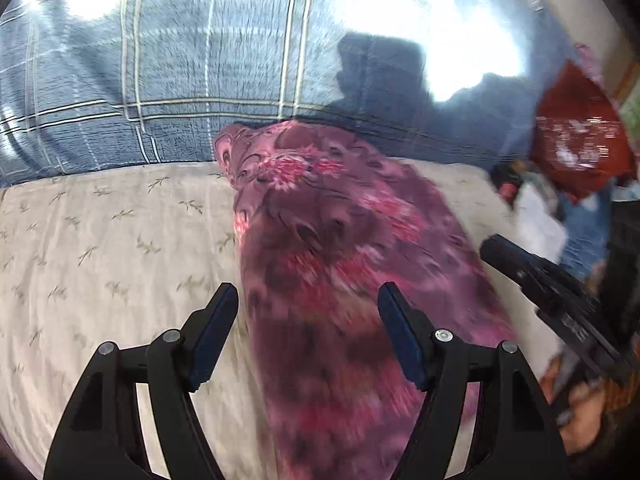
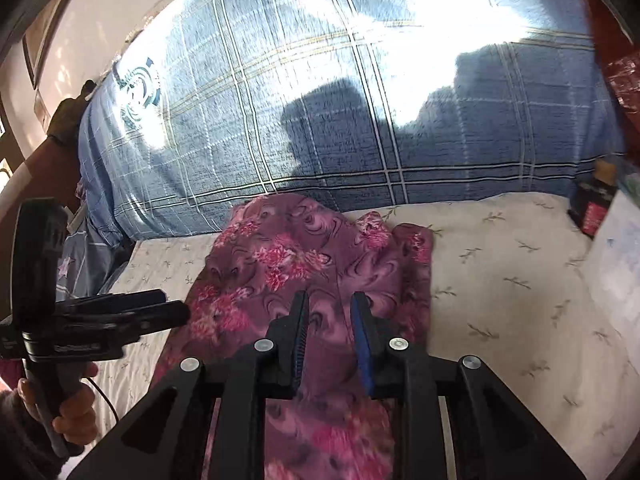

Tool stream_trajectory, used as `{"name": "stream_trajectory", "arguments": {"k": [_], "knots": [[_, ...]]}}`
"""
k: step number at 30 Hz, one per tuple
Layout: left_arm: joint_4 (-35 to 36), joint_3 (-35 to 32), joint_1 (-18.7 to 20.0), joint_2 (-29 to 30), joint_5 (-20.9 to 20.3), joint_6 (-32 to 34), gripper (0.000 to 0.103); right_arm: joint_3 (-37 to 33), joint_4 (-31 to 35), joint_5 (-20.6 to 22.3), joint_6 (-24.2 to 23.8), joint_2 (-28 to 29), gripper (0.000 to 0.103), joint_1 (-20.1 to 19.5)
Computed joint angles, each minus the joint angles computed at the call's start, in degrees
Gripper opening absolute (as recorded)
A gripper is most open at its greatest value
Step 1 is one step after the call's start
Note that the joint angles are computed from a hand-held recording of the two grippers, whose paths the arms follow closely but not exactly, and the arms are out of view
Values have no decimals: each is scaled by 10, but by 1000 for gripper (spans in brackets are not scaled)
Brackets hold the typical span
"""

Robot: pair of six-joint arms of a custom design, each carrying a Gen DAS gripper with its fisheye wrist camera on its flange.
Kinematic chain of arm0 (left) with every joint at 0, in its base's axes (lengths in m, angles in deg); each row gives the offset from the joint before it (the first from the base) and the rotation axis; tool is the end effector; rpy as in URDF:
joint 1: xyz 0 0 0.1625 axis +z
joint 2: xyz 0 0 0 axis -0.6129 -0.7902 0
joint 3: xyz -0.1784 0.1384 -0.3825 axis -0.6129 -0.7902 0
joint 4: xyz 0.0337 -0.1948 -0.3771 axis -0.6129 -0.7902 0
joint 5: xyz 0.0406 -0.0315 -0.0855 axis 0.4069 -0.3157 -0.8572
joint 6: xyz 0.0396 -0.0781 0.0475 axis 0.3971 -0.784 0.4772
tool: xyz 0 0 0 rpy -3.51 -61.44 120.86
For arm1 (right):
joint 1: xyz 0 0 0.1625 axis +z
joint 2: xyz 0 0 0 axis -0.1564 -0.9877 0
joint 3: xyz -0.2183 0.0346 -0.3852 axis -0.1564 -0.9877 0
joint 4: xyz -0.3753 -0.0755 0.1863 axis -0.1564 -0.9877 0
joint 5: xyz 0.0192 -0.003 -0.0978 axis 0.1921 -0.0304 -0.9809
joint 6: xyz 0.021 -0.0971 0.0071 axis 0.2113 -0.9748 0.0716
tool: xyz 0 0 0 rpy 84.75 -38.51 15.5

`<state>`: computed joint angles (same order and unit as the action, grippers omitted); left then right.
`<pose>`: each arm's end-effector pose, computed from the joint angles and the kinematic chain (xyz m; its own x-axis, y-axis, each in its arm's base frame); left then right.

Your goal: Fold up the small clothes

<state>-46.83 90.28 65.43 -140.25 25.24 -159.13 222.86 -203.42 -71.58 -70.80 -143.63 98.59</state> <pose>-0.1959 -0.3356 0.1441 -0.8039 -0.2874 -0.5206 0.0944 0.8027 -0.5889 0.1246 -0.4321 0.2333 -0.7391 -0.6022 0.3019 -0.6711 0.6970 -0.2526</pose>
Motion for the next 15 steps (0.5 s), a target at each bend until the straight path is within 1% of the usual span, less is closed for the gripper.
{"name": "stream_trajectory", "arguments": {"k": [1,2,3,4,5,6,7,9,11,12,13,15], "knots": [[-5,-6,17,17,2,7,72,-2,-11,-8,1,16,24,2],[-13,-10,37,35,-1,16,73,-4,-19,-29,-1,31,22,3],[-39,-7,51,45,-5,29,75,-11,-33,-67,-6,60,19,1],[-87,7,63,48,-12,45,75,-13,-37,-81,-8,75,17,-3],[-121,21,67,45,-13,44,77,-11,-44,-72,-15,76,17,-10],[-135,26,68,43,-12,44,78,-12,-36,-55,-21,71,17,-18],[-143,31,67,39,-12,48,78,-13,-29,-56,-19,69,17,-18],[-130,30,64,37,-7,46,78,-16,-17,-60,-17,63,20,-15],[-98,27,54,31,0,35,78,-19,-7,-60,-12,56,21,-10],[-84,23,51,32,2,31,78,-20,-1,-51,-7,49,24,-11],[-73,22,44,32,2,23,78,-22,5,-40,1,44,25,-12],[-66,19,43,30,-1,19,78,-32,14,-26,17,43,25,-9]]}}
